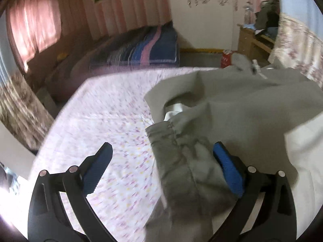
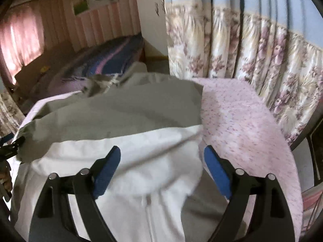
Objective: Fold large clothes
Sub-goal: 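Release the sleeve and smooth the jacket flat with both grippers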
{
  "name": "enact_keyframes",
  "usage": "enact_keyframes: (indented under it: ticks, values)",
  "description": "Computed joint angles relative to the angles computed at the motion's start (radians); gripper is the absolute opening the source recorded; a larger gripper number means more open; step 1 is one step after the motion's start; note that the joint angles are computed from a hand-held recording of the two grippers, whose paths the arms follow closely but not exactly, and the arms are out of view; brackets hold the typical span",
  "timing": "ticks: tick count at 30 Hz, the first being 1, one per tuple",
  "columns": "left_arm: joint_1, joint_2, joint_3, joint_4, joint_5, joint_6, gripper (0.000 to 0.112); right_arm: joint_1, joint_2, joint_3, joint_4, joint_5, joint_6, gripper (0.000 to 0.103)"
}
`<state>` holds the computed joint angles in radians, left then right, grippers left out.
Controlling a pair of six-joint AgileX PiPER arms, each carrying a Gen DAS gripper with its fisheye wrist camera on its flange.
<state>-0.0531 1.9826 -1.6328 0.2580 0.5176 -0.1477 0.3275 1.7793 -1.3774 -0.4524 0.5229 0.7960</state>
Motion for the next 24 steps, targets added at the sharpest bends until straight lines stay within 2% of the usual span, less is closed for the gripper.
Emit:
enact_keyframes:
  ticks: [2, 4, 7, 12, 14, 18, 24]
  values:
    - [-0.007, -0.108, 0.125, 0.020, -0.052, -0.008, 0.100, 0.021, -0.094, 0.097, -0.035, -0.018, 0.048, 0.085]
    - [0.015, -0.244, 0.281, -0.068, -0.114, 0.052, 0.100, 0.035, -0.172, 0.183, -0.042, -0.034, 0.074, 0.085]
    - [0.071, -0.410, 0.460, -0.242, -0.150, 0.199, 0.100, 0.089, -0.309, 0.326, -0.119, -0.045, 0.177, 0.085]
    - [0.205, -0.642, 0.711, -0.491, -0.159, 0.466, 0.100, 0.251, -0.499, 0.505, -0.276, 0.082, 0.373, 0.086]
    - [0.303, -0.738, 0.797, -0.654, -0.096, 0.662, 0.100, 0.317, -0.563, 0.567, -0.306, 0.125, 0.447, 0.086]
    - [0.510, -0.896, 0.934, -0.872, 0.021, 0.984, 0.100, 0.493, -0.683, 0.682, -0.378, 0.267, 0.630, 0.085]
    - [0.936, -1.153, 1.112, -1.090, 0.424, 1.432, 0.100, 0.887, -0.784, 0.780, -0.426, 0.604, 0.935, 0.086]
